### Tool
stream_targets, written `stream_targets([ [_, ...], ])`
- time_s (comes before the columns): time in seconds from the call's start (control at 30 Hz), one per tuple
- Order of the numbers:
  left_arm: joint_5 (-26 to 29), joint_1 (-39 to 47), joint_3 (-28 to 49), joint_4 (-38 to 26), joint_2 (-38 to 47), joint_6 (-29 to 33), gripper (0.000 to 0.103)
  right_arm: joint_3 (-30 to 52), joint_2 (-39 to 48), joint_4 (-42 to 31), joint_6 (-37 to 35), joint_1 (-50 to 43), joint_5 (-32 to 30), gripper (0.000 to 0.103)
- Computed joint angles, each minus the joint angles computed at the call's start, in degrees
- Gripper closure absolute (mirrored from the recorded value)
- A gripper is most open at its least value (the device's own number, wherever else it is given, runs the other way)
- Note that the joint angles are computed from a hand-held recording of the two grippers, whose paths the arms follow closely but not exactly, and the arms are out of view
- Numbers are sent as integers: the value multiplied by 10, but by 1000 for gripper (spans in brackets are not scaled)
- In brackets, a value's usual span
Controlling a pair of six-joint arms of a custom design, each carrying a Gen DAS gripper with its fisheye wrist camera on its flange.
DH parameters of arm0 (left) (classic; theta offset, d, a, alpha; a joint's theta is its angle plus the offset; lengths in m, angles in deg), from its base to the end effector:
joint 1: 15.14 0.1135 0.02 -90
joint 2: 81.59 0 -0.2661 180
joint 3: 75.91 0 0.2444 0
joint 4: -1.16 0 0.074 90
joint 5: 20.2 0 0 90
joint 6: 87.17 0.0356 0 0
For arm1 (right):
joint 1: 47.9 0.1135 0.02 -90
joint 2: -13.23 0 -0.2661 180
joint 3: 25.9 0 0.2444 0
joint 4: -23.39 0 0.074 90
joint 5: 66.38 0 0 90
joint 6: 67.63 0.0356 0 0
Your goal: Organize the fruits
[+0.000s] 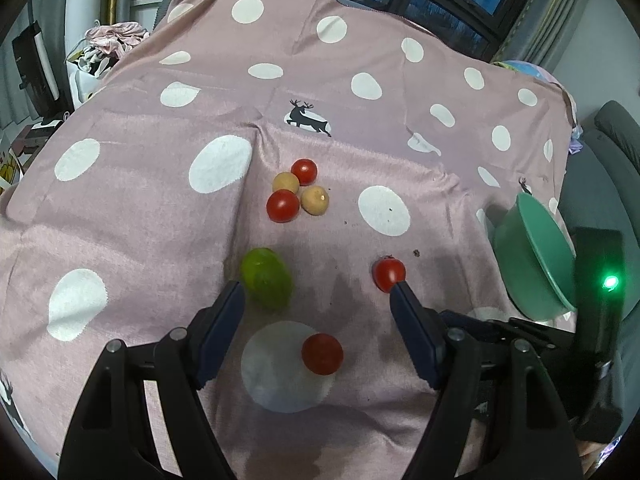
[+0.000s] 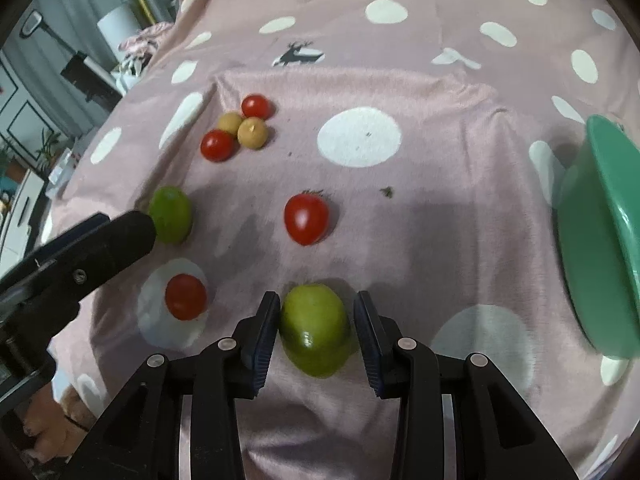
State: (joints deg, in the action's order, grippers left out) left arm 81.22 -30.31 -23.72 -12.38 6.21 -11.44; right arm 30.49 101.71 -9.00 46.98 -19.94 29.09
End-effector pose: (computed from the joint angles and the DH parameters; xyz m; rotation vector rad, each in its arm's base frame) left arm 0.2681 -0.0800 0.1547 0.1109 2.4596 -0.4707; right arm 0.2376 0.1223 0.1509 -0.0497 2.6963 0.1549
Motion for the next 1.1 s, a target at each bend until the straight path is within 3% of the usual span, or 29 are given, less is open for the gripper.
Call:
stream_targets([
  [0.33,2,-10,8,-3,16,2,29,-70,-124,54,22,-81,-83,64],
  [0.43,21,-16,15,-8,30,0,29,-77,-121,73,51,-99,-83,64],
  [0.57,48,-36,18,-6,44,-5,34,-69,-96,73,61,-118,-126,64],
  [0.77,76,-94,33,-19,71,12,43,-60,-86,48,37,-113,-107,64],
  [1.1,60,-133,43,-7,111,9,52,-61,-64,47,-2,-131,-155,64],
])
